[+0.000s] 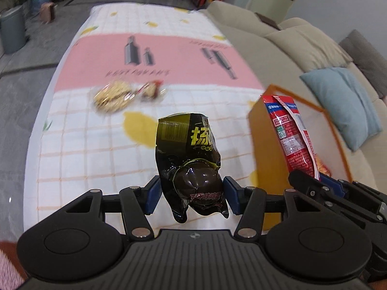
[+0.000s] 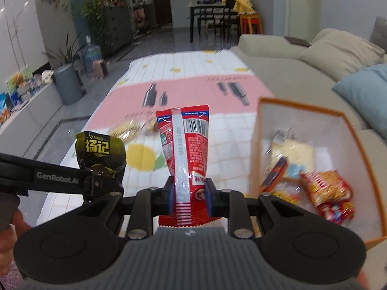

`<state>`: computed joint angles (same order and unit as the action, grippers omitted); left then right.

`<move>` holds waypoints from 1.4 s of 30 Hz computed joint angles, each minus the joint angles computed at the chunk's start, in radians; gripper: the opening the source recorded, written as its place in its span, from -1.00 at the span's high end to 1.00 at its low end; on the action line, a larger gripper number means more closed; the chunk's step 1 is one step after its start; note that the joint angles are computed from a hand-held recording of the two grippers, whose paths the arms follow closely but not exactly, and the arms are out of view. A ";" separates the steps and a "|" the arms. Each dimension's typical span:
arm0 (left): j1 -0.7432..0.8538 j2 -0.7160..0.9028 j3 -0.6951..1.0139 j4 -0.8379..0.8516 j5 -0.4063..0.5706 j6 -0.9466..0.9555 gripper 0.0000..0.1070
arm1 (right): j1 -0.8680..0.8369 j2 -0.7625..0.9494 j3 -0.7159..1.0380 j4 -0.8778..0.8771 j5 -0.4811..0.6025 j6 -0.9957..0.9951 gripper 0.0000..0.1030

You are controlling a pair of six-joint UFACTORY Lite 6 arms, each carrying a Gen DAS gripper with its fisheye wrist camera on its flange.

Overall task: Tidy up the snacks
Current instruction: 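Carry the black-and-gold pack and red stick pack over the orange box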

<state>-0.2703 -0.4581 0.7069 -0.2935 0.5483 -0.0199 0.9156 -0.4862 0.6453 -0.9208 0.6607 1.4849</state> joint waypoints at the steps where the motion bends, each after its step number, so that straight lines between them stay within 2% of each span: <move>1: -0.028 0.023 0.031 0.015 -0.004 -0.022 -0.17 | -0.021 -0.030 -0.002 0.014 0.008 -0.039 0.57; 11: -0.283 0.364 0.413 0.103 -0.039 -0.129 -0.17 | -0.445 -0.200 -0.017 0.259 -0.065 -0.558 0.56; 17: -0.386 0.603 0.652 0.138 -0.030 -0.137 -0.17 | -0.740 -0.199 -0.046 0.497 -0.145 -0.935 0.56; 23: -0.440 0.839 0.880 0.165 0.015 -0.133 -0.17 | -0.921 -0.130 -0.079 0.668 -0.222 -1.194 0.56; 27: -0.470 0.961 1.002 0.235 0.057 -0.169 -0.17 | -0.976 -0.053 -0.074 0.716 -0.262 -1.276 0.56; 32: -0.475 1.076 1.118 0.246 0.110 -0.153 -0.17 | -1.012 0.049 -0.057 0.754 -0.301 -1.344 0.55; 36: -0.478 1.147 1.183 0.266 0.139 -0.153 -0.17 | -1.009 0.098 -0.047 0.754 -0.289 -1.342 0.55; 42: -0.491 1.271 1.333 0.317 0.236 -0.169 -0.17 | -1.023 0.199 -0.012 0.793 -0.287 -1.397 0.55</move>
<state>-0.7608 0.8130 2.0399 0.0238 0.7843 -0.1891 -0.1071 -0.2868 0.6336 -0.1281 0.3741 0.0882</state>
